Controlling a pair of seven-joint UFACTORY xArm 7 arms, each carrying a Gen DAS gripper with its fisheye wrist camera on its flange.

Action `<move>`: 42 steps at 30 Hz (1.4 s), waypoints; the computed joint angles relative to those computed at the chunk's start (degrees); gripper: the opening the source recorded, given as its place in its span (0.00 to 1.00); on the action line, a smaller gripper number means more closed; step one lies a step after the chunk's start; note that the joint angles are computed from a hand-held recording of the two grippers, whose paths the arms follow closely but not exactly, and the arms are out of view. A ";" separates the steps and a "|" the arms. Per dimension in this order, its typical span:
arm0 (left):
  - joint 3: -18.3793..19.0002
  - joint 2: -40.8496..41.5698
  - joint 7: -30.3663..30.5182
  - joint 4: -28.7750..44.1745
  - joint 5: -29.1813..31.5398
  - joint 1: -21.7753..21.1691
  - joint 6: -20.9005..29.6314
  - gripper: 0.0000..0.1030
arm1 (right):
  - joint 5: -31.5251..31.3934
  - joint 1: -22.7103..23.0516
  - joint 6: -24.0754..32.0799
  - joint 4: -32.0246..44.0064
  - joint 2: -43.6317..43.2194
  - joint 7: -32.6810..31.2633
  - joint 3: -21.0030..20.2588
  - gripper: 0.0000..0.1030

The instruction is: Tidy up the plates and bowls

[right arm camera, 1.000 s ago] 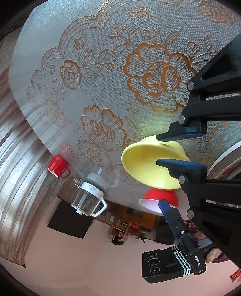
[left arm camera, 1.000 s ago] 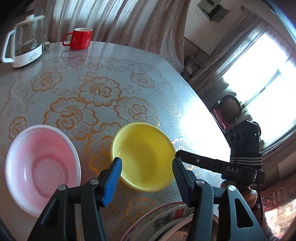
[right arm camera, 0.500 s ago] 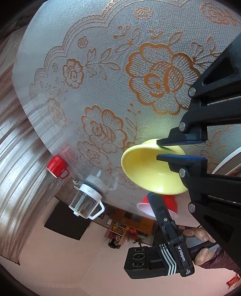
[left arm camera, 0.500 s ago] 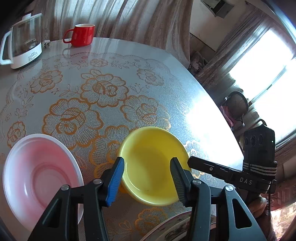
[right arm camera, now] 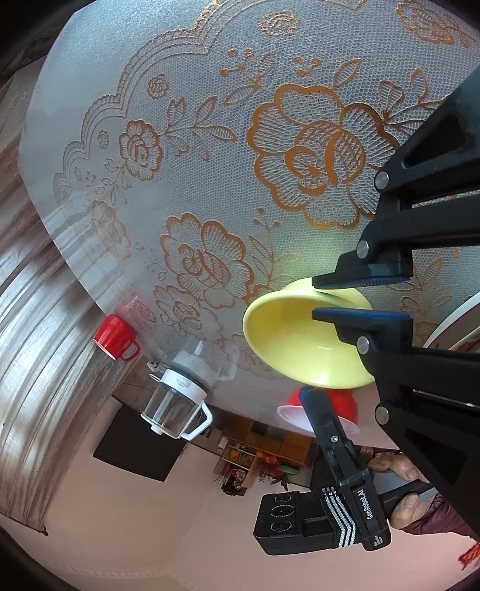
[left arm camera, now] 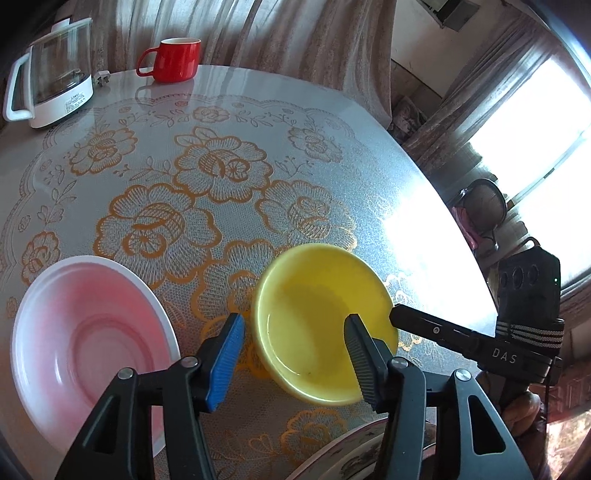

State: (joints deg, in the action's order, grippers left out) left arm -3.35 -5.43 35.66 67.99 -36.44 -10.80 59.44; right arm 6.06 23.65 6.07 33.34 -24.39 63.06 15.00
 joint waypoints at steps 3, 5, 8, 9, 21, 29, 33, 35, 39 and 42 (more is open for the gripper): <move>-0.43 -0.46 -0.31 -1.03 0.99 -0.28 -1.27 0.45 | 0.03 0.10 -0.17 0.01 0.25 -0.12 -0.15 0.10; -0.74 -1.47 0.56 -2.22 2.54 -0.64 -2.69 0.38 | -0.11 -0.14 0.12 0.27 0.48 0.03 0.06 0.10; -0.46 -2.37 0.63 -3.38 3.86 -0.92 -3.90 0.20 | -0.93 -1.18 1.32 0.45 0.29 0.83 1.05 0.09; -0.03 -2.49 0.74 -3.49 3.23 -0.87 -3.35 0.19 | -1.50 -2.16 1.97 0.43 -0.20 1.76 1.91 0.08; 1.93 -9.07 0.93 -7.71 -0.75 -1.12 -2.33 0.15 | -2.45 -3.28 3.67 -0.81 -4.37 6.95 4.33 0.07; 4.04 -15.10 1.22 -9.59 -3.63 -1.80 -2.86 0.15 | -6.88 -6.32 6.25 2.21 -8.29 11.43 7.81 0.07; 5.89 -19.35 2.43 -12.19 -4.26 -2.65 -2.16 0.15 | -9.11 -7.32 9.89 4.78 -9.14 13.20 9.95 0.08; 6.88 -21.23 2.54 -13.47 -4.71 -2.73 -1.31 0.15 | -9.49 -7.73 10.27 4.75 -10.42 15.40 10.99 0.08; 8.74 -25.13 3.04 -16.20 -5.64 -2.86 0.52 0.15 | -11.48 -8.39 12.82 6.25 -12.03 17.70 13.33 0.08; 10.32 -28.03 2.71 -18.11 -6.43 -2.66 2.26 0.15 | -12.31 -8.01 15.24 7.24 -12.96 19.37 14.43 0.08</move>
